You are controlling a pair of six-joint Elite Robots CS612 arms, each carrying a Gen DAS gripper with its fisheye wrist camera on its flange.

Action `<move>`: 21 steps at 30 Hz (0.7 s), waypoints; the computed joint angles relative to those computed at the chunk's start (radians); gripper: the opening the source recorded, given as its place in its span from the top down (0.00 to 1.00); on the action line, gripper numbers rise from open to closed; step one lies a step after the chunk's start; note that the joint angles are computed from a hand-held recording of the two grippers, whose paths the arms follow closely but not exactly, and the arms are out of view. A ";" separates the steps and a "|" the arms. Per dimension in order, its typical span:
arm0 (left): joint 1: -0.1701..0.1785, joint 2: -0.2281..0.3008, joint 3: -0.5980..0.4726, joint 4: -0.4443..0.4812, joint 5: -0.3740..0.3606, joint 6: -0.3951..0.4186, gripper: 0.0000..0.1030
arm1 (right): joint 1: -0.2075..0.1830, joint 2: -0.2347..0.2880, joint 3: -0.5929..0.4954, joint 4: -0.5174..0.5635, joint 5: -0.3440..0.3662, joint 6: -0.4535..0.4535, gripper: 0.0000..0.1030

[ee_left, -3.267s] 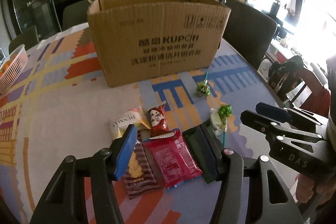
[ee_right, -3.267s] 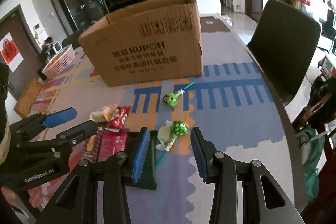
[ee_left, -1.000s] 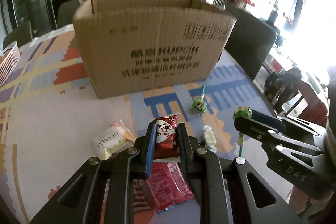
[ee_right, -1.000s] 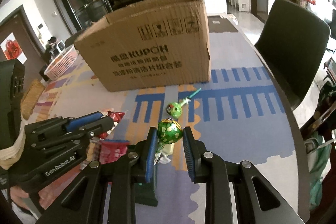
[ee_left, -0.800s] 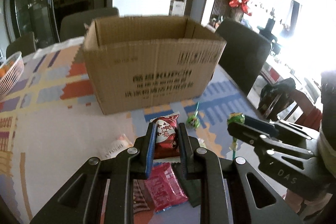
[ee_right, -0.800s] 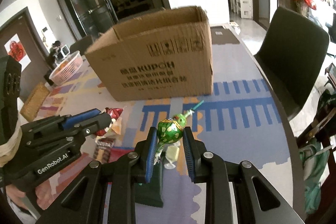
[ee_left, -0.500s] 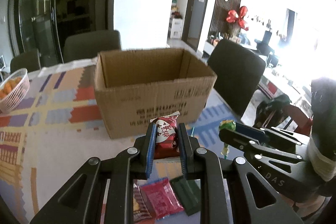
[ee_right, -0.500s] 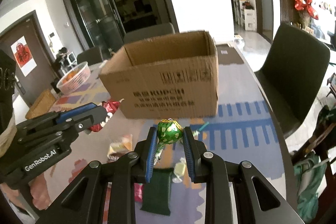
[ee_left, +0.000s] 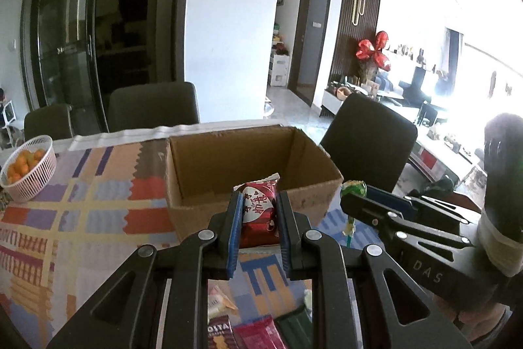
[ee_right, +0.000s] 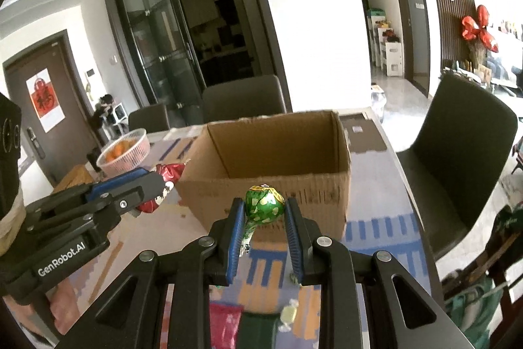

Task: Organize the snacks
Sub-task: 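Carry red packet and lollipop into the box and open both grippers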

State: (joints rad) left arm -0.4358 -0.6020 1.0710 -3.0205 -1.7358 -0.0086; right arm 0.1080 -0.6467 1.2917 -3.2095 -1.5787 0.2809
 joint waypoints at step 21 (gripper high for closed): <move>0.011 0.105 -0.228 0.112 0.038 -0.014 0.79 | -0.018 0.079 -0.200 0.103 -0.012 -0.013 0.75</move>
